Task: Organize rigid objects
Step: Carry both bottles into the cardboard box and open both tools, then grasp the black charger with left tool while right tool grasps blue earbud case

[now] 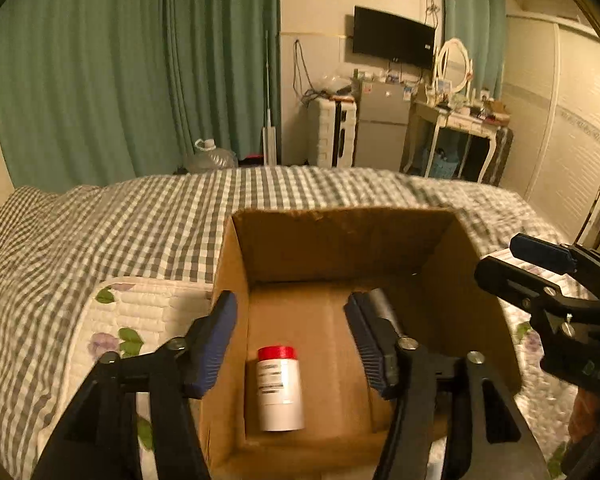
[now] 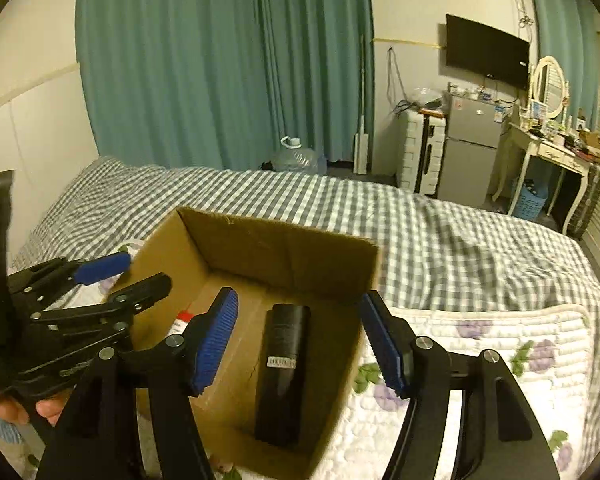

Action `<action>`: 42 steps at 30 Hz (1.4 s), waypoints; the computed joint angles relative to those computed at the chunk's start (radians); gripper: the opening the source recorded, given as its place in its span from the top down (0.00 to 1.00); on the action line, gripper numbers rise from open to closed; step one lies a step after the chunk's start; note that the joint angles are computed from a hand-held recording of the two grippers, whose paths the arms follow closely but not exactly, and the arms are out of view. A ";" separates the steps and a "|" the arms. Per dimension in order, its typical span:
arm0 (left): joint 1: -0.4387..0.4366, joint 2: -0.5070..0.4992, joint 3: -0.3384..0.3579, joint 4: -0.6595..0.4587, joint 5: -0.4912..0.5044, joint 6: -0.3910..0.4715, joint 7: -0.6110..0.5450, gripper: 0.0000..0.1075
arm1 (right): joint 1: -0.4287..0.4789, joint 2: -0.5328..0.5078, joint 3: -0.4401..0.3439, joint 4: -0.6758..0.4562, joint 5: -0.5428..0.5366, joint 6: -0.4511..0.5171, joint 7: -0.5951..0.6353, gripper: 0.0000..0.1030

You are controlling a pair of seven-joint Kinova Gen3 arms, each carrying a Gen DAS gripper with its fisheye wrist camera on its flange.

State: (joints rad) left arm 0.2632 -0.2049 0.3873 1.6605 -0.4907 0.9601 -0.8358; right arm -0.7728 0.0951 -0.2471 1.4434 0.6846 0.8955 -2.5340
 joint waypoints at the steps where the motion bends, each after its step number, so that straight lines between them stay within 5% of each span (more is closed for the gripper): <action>1: 0.004 -0.010 0.018 -0.018 -0.012 0.032 0.004 0.42 | -0.005 -0.018 -0.003 0.008 0.008 0.007 -0.005 0.36; 16: -0.130 -0.178 0.269 -0.196 0.017 0.322 0.008 0.38 | -0.028 -0.207 -0.269 -0.012 0.162 0.355 -0.108 0.10; 25: -0.224 -0.285 0.313 -0.047 0.176 0.279 0.035 0.38 | 0.006 -0.242 -0.364 0.150 0.111 0.354 -0.221 0.08; 32: -0.287 -0.323 0.336 0.150 0.316 0.187 0.070 0.38 | -0.052 -0.172 -0.327 0.275 0.087 0.295 -0.324 0.08; 42: -0.280 -0.271 0.397 0.235 0.347 0.140 0.110 0.38 | -0.071 -0.124 -0.179 0.323 -0.084 0.180 -0.224 0.08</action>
State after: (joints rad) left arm -0.0172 -0.4757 0.7846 1.8954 -0.1441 1.1005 -0.7262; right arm -0.8442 -0.0289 -0.4258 1.7662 0.6001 1.0756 -2.7582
